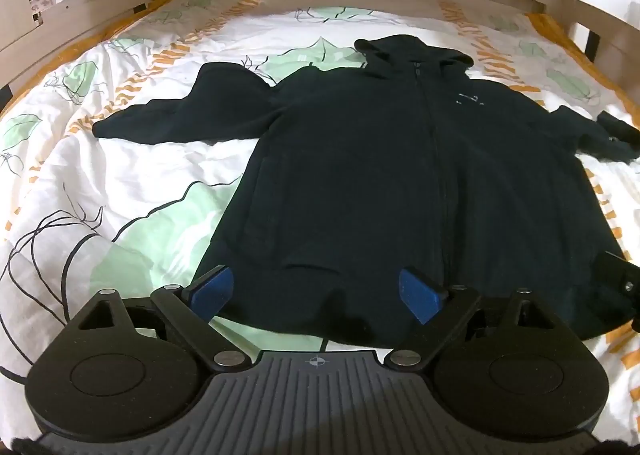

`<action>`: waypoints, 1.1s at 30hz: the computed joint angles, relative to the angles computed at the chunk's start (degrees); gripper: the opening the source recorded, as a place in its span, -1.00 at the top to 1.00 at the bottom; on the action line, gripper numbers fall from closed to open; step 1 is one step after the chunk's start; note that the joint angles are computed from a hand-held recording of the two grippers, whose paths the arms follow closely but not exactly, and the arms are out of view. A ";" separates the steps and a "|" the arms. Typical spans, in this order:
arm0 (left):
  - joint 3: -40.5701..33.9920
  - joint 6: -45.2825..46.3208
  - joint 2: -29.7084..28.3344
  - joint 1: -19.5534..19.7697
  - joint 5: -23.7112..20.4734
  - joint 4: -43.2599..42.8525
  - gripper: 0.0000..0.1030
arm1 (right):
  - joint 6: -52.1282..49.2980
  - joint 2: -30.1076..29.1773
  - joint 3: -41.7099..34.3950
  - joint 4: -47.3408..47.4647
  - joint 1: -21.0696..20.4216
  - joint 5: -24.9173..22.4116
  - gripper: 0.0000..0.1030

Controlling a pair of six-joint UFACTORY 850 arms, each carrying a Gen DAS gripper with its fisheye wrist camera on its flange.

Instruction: Fold large clothes

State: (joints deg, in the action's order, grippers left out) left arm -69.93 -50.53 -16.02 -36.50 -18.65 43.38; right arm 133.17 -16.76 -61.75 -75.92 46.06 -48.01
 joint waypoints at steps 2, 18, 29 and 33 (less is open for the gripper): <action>0.09 -0.16 -0.12 0.02 0.07 0.22 -0.75 | -0.10 -0.04 -0.08 0.21 0.04 0.10 -0.98; -0.24 1.88 -0.59 0.10 -0.05 -1.77 -0.75 | -0.19 -0.33 -0.28 0.55 -0.39 1.43 -0.98; -0.56 3.27 -0.87 0.27 -0.18 -3.14 -0.75 | -0.72 -0.35 -0.36 0.48 -0.80 2.29 -0.98; -0.50 3.02 -0.93 0.16 -0.10 -2.81 -0.75 | -0.81 -0.35 -0.40 0.37 -0.93 2.58 -0.98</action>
State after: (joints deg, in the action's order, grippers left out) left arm -70.43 -47.51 -16.95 -36.34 -18.75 40.57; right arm 132.36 -17.11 -62.15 -75.55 45.13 -45.43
